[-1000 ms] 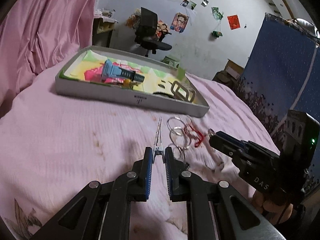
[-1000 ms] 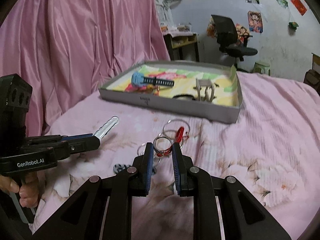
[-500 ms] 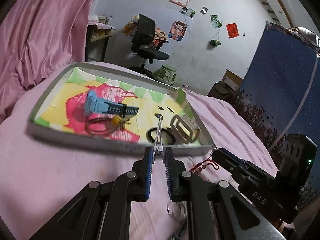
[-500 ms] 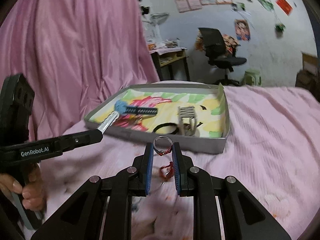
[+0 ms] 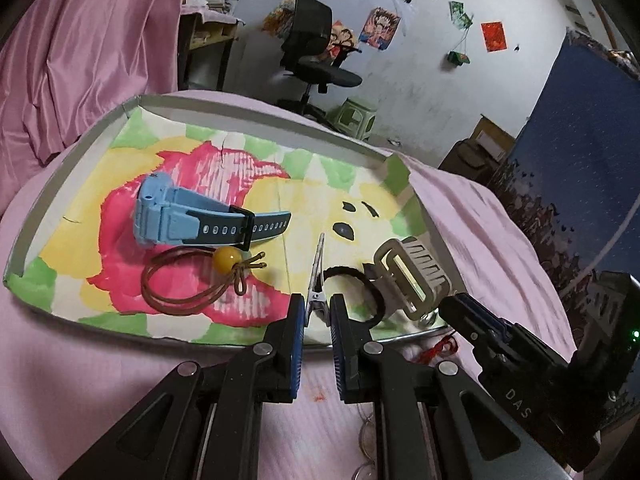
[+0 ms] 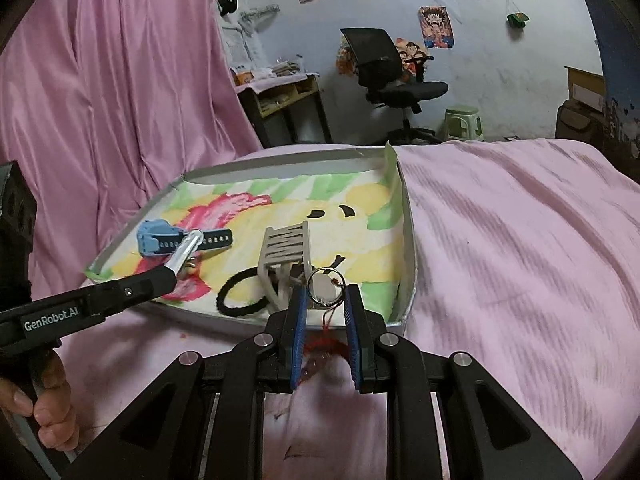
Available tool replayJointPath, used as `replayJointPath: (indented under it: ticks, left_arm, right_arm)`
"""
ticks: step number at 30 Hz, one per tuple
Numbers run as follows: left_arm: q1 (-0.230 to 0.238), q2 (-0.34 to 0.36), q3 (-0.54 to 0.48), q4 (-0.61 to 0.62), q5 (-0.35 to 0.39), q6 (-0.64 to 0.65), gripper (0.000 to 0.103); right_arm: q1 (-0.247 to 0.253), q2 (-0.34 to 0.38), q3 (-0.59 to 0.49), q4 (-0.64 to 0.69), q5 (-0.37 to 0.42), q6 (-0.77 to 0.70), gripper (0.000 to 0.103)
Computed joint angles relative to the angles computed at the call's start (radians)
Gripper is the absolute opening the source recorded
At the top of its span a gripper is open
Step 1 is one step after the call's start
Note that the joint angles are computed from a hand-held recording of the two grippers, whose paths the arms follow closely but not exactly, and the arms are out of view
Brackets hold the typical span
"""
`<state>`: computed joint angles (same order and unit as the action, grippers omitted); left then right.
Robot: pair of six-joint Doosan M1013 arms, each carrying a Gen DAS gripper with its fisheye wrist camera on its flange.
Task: Organize jewelry
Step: 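Open both tools to drop the clip and ring into the tray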
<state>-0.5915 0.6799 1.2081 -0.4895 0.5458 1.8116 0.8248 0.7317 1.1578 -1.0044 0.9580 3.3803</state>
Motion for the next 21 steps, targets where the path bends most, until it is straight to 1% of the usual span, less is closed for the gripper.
replayJointPath:
  ticks: [4,8,10,11,14,15,16,18,20,21]
  left_arm:
    - [0.001,0.002,-0.004,0.0,0.01,-0.013,0.013]
    - [0.006,-0.008,0.017,-0.055,-0.014,0.037,0.013]
    - [0.007,-0.015,0.033,-0.09,-0.03,0.075,0.015]
    - [0.008,-0.02,0.043,-0.11,-0.039,0.097,0.019]
    - [0.01,-0.039,0.075,-0.171,-0.07,0.16,0.031]
    - [0.01,-0.045,0.085,-0.182,-0.082,0.168,0.036]
    - [0.01,-0.052,0.096,-0.191,-0.097,0.174,0.039]
    - [0.009,-0.07,0.125,-0.206,-0.134,0.185,0.052]
    - [0.011,-0.09,0.161,-0.254,-0.177,0.231,0.054]
    - [0.011,-0.098,0.174,-0.265,-0.194,0.241,0.057]
  right_arm:
    - [-0.001,0.006,-0.016,0.023,0.014,-0.029,0.017]
    - [0.0,0.006,-0.019,0.025,0.016,-0.034,0.017]
    - [0.0,0.006,-0.02,0.022,0.013,-0.03,0.019]
    - [0.002,0.005,-0.018,0.016,0.014,-0.025,0.021]
    - [0.005,0.002,-0.01,-0.004,0.01,-0.007,0.032]
    - [0.008,0.0,-0.006,-0.013,0.009,0.0,0.033]
    - [0.01,-0.003,0.0,-0.024,0.008,0.008,0.033]
    - [0.017,-0.006,0.004,-0.049,0.013,0.018,0.033]
    - [0.024,-0.011,0.015,-0.08,0.02,0.032,0.033]
    - [0.028,-0.013,0.018,-0.096,0.026,0.039,0.038]
